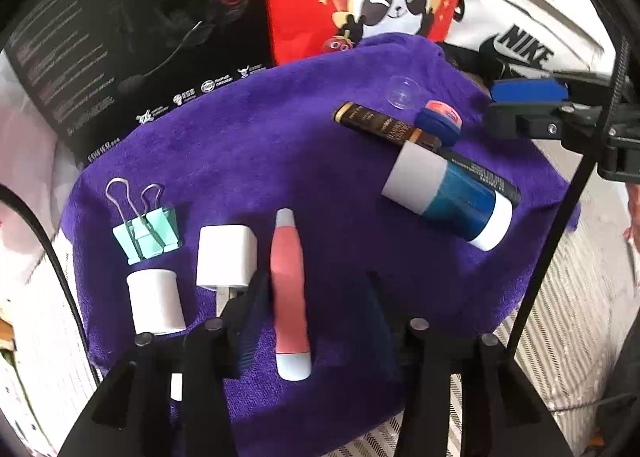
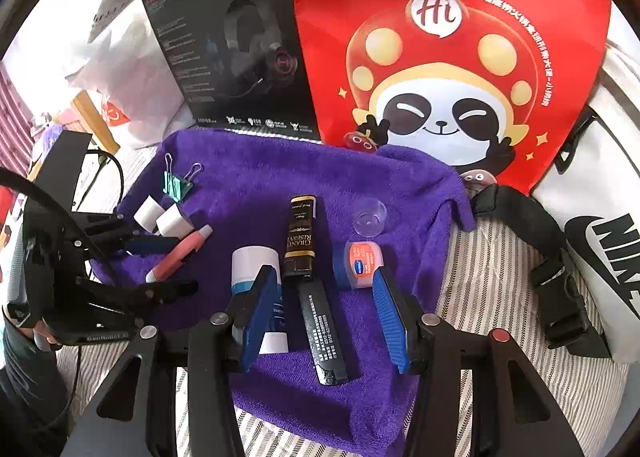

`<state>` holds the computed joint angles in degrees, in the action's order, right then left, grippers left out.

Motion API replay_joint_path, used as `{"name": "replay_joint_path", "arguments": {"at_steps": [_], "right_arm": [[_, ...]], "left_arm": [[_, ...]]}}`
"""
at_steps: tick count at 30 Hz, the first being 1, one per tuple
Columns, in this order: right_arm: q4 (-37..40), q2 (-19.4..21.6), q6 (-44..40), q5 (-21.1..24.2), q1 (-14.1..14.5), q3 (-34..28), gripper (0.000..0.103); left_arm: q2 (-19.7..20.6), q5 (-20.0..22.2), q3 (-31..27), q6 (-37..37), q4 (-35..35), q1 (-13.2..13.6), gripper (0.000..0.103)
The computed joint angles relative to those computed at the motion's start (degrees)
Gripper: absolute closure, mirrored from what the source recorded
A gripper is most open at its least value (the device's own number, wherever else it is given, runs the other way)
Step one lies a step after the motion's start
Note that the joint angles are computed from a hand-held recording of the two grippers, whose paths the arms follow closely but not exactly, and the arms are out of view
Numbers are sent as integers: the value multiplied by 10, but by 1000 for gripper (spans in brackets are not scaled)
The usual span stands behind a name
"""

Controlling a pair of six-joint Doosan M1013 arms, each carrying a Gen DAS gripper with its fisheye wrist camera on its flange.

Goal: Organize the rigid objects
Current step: 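Lower the pink tube onto the towel beside the white plug, then open the left tool and release the pink tube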

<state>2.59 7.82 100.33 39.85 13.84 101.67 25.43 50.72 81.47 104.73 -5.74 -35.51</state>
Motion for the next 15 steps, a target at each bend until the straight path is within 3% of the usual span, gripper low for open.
{"name": "replay_joint_path", "arguments": {"at_steps": [15], "right_arm": [[7,8,-15,17,0,-6,53]], "left_arm": [[2,5,-3,-2,-3,2,54]]}}
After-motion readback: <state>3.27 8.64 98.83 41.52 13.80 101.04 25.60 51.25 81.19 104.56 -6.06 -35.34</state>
